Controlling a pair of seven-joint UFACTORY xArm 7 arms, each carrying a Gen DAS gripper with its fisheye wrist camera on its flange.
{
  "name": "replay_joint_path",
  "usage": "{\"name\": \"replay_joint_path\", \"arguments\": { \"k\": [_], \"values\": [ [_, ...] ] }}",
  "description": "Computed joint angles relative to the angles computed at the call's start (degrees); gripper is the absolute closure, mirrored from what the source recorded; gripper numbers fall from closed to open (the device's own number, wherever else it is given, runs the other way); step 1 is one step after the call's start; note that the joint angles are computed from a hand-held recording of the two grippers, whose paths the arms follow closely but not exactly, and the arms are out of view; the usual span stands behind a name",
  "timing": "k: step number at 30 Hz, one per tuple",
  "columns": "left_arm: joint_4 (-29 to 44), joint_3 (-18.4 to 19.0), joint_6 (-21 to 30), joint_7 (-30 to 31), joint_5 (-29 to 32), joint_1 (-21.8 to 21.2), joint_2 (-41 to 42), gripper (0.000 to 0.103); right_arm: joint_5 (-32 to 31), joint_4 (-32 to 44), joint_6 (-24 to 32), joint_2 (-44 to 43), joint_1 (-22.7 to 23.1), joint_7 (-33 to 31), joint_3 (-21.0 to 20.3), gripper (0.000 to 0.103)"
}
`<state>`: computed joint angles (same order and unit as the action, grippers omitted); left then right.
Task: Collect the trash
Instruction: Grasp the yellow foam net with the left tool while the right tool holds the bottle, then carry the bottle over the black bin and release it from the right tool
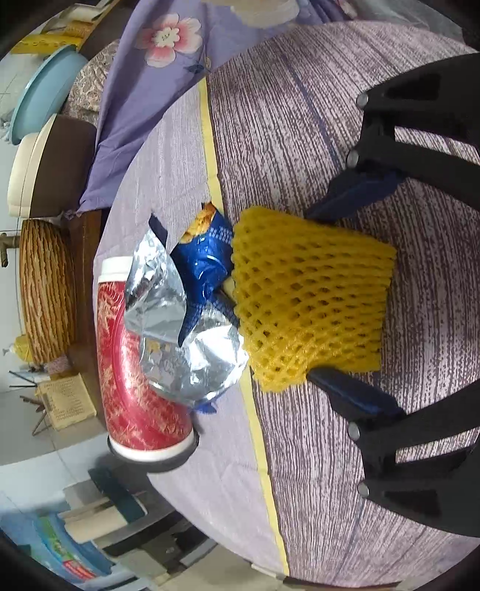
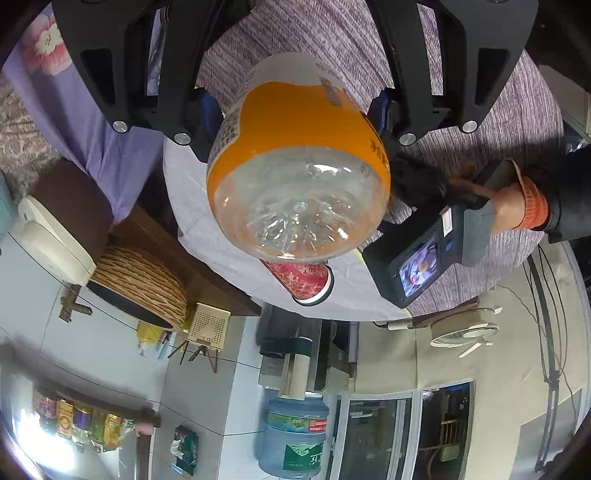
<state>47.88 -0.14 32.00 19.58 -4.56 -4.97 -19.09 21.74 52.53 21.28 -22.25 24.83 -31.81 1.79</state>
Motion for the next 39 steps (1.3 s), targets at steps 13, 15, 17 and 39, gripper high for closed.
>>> {"name": "replay_joint_path", "arguments": {
  "k": [13,15,17,39],
  "values": [
    [-7.48,1.73,-4.25,-0.56,-3.1,-1.11,-8.69,0.083,-2.36,-11.54,-9.07,-8.46,0.87,8.47,0.53,0.041],
    [-8.56,2.49,-3.87,-0.19,-4.45,-2.09,-10.89,0.083,-3.1,-13.05,-9.57,-9.92,0.7,10.97,0.54,0.041],
    [-10.29,2.7,-3.53,-0.01,-5.39,-2.93,-14.05,0.083,-4.47,-14.71,-10.3,-11.45,-0.22,13.68,1.16,0.041],
    [-22.11,-3.15,-6.7,-7.93,-12.98,-24.15,-31.8,0.083,-15.0,-36.92,-2.66,-34.79,-14.48,32.07,-1.22,0.041]
  ]
}}
